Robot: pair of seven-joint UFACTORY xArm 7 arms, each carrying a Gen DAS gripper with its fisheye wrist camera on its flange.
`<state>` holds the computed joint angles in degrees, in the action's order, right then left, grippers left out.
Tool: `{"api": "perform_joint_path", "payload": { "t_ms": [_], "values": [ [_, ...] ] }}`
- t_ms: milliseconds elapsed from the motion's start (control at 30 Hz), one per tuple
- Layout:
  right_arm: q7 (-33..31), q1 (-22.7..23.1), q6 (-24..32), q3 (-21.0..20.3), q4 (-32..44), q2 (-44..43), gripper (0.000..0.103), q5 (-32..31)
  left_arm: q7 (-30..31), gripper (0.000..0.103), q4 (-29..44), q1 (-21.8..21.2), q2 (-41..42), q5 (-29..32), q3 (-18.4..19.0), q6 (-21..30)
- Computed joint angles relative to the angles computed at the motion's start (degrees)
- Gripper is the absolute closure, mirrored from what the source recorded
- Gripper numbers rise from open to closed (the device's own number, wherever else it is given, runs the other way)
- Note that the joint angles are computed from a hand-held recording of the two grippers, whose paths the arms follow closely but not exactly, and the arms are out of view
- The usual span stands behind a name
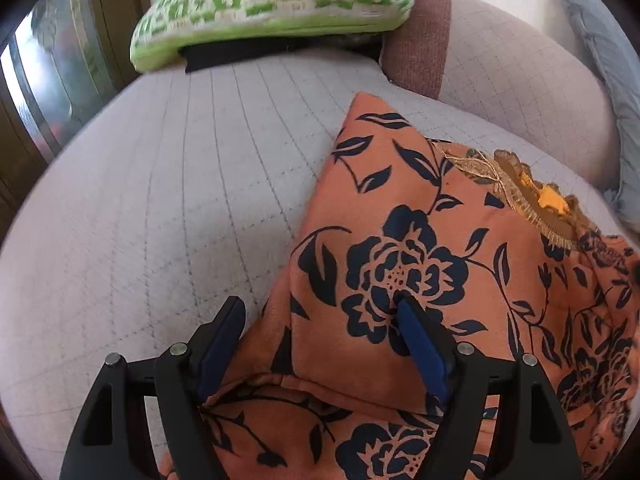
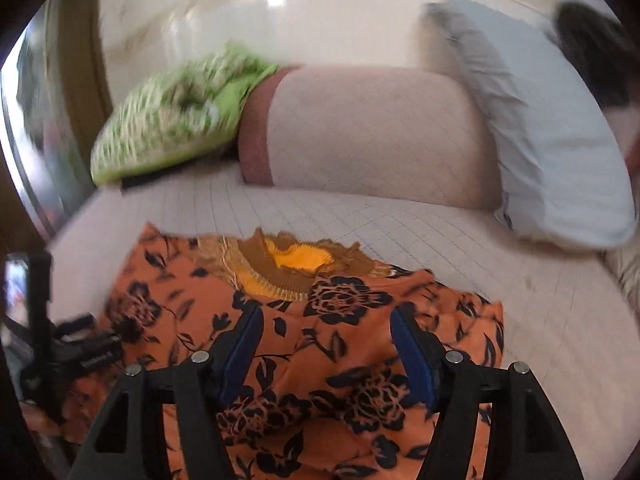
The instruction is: Fold small clothes
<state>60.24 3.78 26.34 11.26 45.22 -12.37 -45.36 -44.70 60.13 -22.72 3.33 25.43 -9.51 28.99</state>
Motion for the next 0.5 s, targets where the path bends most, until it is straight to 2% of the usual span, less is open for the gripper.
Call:
{"api": "perform_joint_path", "payload": {
  "t_ms": [67,133,167,200,267,300,433,500],
  "values": [
    [-5.0,1.8,9.3,1.2,7.7,7.9,0.035,0.6,1.5,0.024,-0.6,0.5,-0.6,-2.3,0.1,0.0],
    [-5.2,3.3,15.3,0.5,12.3,13.2,0.052,-1.3,2.9,0.024,-0.3,0.8,-0.4,-4.4,0.0,-0.1],
    [-5.8,4.6,18.4,-1.0,14.4,15.6,0.074,-0.5,3.0,0.024,-0.2,0.9,-0.1,-4.6,0.1,-0.2],
    [-7.2,3.9,19.0,-1.5,15.0,16.6,0.077,2.2,2.3,0.024,-0.2,0.8,0.2,-3.7,0.2,-0.4],
    [-11.0,2.9,15.7,-3.9,13.2,15.8,0.083,10.8,2.1,0.023,-0.1,0.7,0.1,-2.6,0.2,0.0],
    [-12.2,2.8,13.6,-5.0,11.0,13.6,0.094,13.7,2.6,0.024,0.0,0.8,0.2,-3.1,0.3,-0.1],
    [-5.9,1.0,8.9,-6.7,-0.5,-1.7,0.097,13.0,4.0,0.024,-0.2,1.1,-0.4,-6.0,0.1,0.2],
    [-7.3,-0.2,7.0,-8.4,-7.9,-11.0,0.097,17.5,3.6,0.024,-0.3,1.0,-0.8,-5.7,0.1,0.8]
  ]
}}
